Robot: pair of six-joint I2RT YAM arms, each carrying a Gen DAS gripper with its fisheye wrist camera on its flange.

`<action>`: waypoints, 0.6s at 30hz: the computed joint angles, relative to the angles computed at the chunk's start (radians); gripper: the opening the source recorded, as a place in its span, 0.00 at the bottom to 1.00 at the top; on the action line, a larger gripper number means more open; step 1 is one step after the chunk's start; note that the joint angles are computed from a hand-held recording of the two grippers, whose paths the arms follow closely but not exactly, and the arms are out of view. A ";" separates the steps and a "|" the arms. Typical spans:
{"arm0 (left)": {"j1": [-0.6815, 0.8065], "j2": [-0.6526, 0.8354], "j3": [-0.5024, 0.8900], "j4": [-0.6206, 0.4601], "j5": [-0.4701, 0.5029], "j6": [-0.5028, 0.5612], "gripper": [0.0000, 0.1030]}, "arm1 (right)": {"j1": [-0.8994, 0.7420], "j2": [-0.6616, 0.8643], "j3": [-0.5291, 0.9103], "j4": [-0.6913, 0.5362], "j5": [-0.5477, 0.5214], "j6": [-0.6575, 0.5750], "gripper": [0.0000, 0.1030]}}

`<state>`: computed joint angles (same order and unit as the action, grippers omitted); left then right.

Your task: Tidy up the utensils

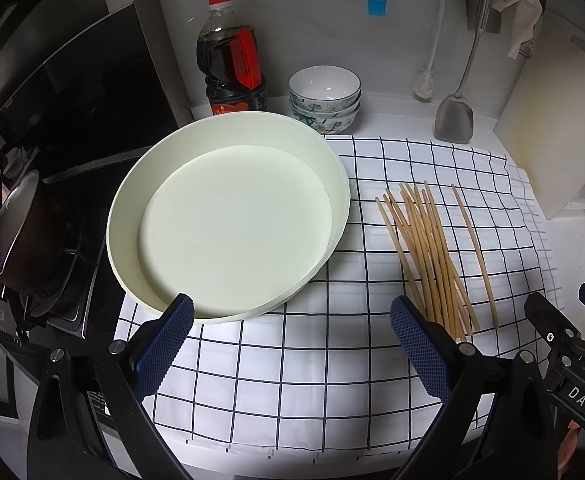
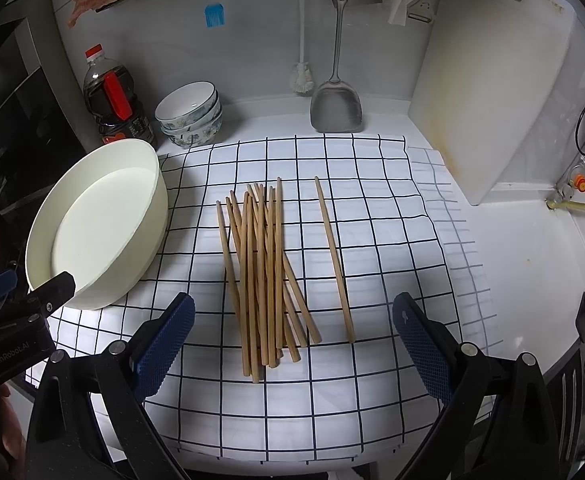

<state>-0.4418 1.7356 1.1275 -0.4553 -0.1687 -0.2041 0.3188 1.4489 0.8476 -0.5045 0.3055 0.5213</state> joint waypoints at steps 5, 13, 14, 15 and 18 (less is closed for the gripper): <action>0.002 -0.001 0.001 -0.003 0.001 0.001 0.94 | 0.001 0.000 0.000 0.000 0.001 0.001 0.92; 0.003 -0.002 0.001 -0.003 0.001 0.003 0.94 | 0.001 -0.001 -0.002 0.001 0.001 0.001 0.92; 0.002 -0.003 -0.001 -0.002 0.000 0.001 0.94 | 0.000 -0.001 -0.003 0.002 0.001 0.000 0.92; 0.001 -0.003 -0.002 -0.001 0.000 0.000 0.94 | 0.000 -0.001 -0.004 0.003 0.001 0.000 0.92; 0.000 -0.003 -0.003 0.000 -0.001 0.000 0.94 | 0.000 -0.002 -0.005 0.003 0.001 0.001 0.92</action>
